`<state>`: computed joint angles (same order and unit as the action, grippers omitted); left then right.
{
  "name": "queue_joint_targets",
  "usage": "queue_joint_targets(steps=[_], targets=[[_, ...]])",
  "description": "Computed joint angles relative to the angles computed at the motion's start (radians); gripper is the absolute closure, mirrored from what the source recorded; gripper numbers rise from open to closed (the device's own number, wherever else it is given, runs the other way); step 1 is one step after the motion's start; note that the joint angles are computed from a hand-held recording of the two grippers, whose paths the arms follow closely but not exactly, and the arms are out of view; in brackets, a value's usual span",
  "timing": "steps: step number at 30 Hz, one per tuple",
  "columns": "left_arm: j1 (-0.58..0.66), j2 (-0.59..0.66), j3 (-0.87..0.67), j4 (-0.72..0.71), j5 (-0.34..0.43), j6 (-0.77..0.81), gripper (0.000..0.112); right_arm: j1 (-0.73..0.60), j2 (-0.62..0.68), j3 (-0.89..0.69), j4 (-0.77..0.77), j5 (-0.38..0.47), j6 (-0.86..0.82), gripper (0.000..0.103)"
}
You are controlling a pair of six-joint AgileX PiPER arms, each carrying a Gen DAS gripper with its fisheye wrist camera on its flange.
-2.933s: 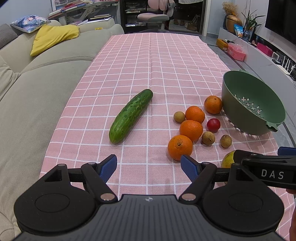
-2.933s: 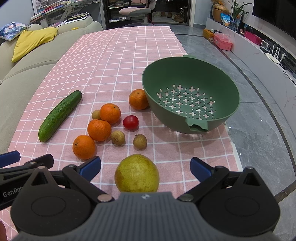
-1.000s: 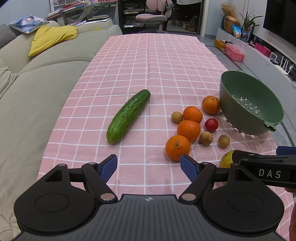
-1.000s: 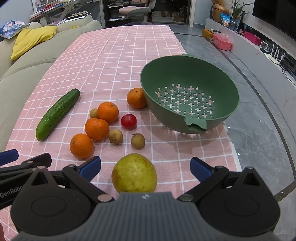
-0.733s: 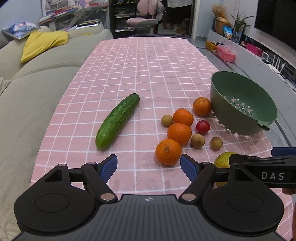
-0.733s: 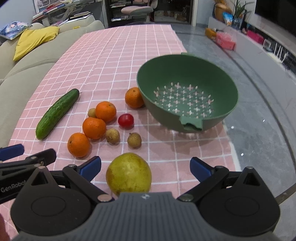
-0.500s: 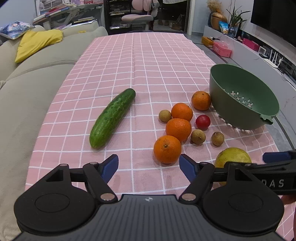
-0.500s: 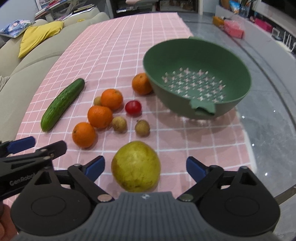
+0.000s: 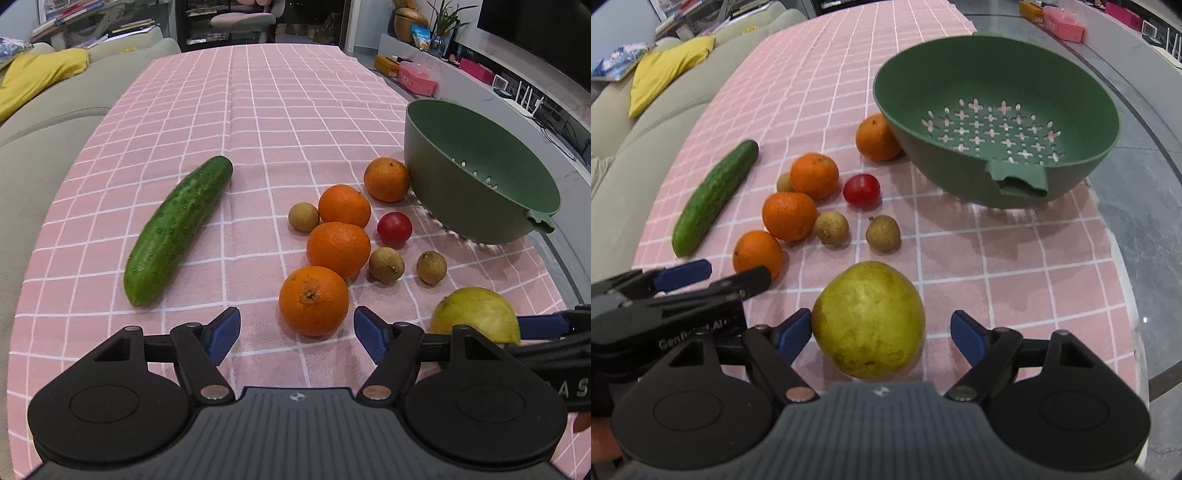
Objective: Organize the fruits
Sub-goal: 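Grasp the orange with the left tool while the right tool grasps the pear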
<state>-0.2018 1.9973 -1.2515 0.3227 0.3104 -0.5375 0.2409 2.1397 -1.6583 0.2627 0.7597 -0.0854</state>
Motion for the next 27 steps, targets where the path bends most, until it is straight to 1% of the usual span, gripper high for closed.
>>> queue_joint_targets(steps=[4, 9, 10, 12, 14, 17, 18, 19, 21, 23, 27], targets=[[0.009, 0.021, -0.017, -0.048, -0.005, 0.05, 0.033, 0.001, 0.01, -0.005, 0.01, 0.008, -0.013, 0.028], [0.022, 0.051, -0.044, -0.119, -0.02, 0.119, 0.033, -0.001, 0.024, -0.019, 0.022, 0.013, -0.027, 0.031], [0.024, 0.058, -0.052, -0.142, -0.019, 0.141, 0.033, 0.0, 0.025, -0.017, 0.026, 0.014, -0.035, 0.032], [0.025, 0.068, -0.062, -0.176, -0.02, 0.176, 0.033, 0.001, 0.032, -0.024, 0.032, 0.027, -0.047, 0.038], [0.02, 0.072, -0.063, -0.159, -0.027, 0.171, 0.033, 0.005, 0.033, -0.024, 0.03, 0.027, -0.052, 0.04], [0.011, 0.078, -0.067, -0.113, -0.035, 0.136, 0.039, 0.007, 0.037, -0.031, 0.024, 0.029, -0.05, 0.04], [0.01, 0.078, -0.066, -0.111, -0.037, 0.135, 0.044, 0.005, 0.039, -0.034, 0.028, 0.031, -0.052, 0.04], [0.012, 0.076, -0.062, -0.122, -0.044, 0.147, 0.052, 0.003, 0.04, -0.035, 0.03, 0.034, -0.054, 0.04], [0.015, 0.076, -0.059, -0.138, -0.054, 0.16, 0.061, 0.003, 0.04, -0.036, 0.031, 0.034, -0.061, 0.04], [0.02, 0.073, -0.052, -0.171, -0.066, 0.186, 0.061, 0.003, 0.037, -0.03, 0.032, 0.031, -0.066, 0.04], [0.015, 0.07, -0.045, -0.109, -0.071, 0.129, 0.062, 0.002, 0.034, -0.027, 0.033, 0.033, -0.069, 0.04]])
